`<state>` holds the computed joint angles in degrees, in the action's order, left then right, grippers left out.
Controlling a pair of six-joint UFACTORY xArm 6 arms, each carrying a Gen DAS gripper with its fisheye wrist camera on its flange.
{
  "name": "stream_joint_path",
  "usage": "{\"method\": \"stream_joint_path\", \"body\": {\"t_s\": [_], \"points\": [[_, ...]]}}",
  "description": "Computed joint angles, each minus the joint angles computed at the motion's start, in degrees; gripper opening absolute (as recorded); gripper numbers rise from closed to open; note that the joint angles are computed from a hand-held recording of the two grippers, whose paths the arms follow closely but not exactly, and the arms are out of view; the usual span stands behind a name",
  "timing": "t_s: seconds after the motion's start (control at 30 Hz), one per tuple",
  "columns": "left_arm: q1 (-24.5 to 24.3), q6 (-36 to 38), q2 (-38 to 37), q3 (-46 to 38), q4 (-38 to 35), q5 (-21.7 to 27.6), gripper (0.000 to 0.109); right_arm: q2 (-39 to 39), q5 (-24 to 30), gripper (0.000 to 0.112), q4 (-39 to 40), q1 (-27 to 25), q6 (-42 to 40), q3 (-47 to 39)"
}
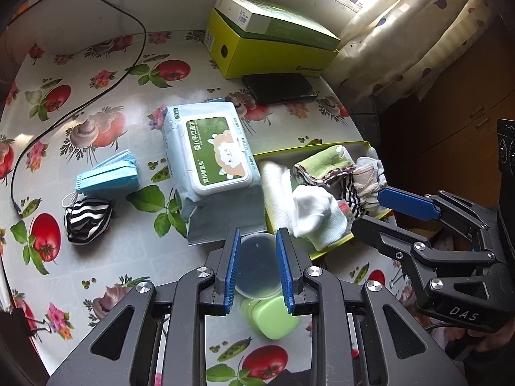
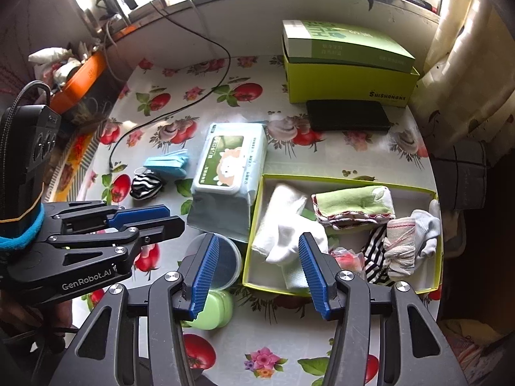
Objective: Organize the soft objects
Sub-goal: 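Move both tools back from the tray toward the striped item and blue mask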
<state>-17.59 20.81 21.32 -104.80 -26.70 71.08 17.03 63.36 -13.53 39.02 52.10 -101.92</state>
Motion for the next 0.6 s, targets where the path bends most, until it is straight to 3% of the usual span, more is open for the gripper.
{"method": "stream_joint_path", "body": {"t_s": [0.6], "points": [[6.14, -1.22, -1.75, 4.6, -1.71, -1.06, 0.024, 13.06, 6.22, 0.051, 5.06, 2.1, -7.46, -18.22]]}}
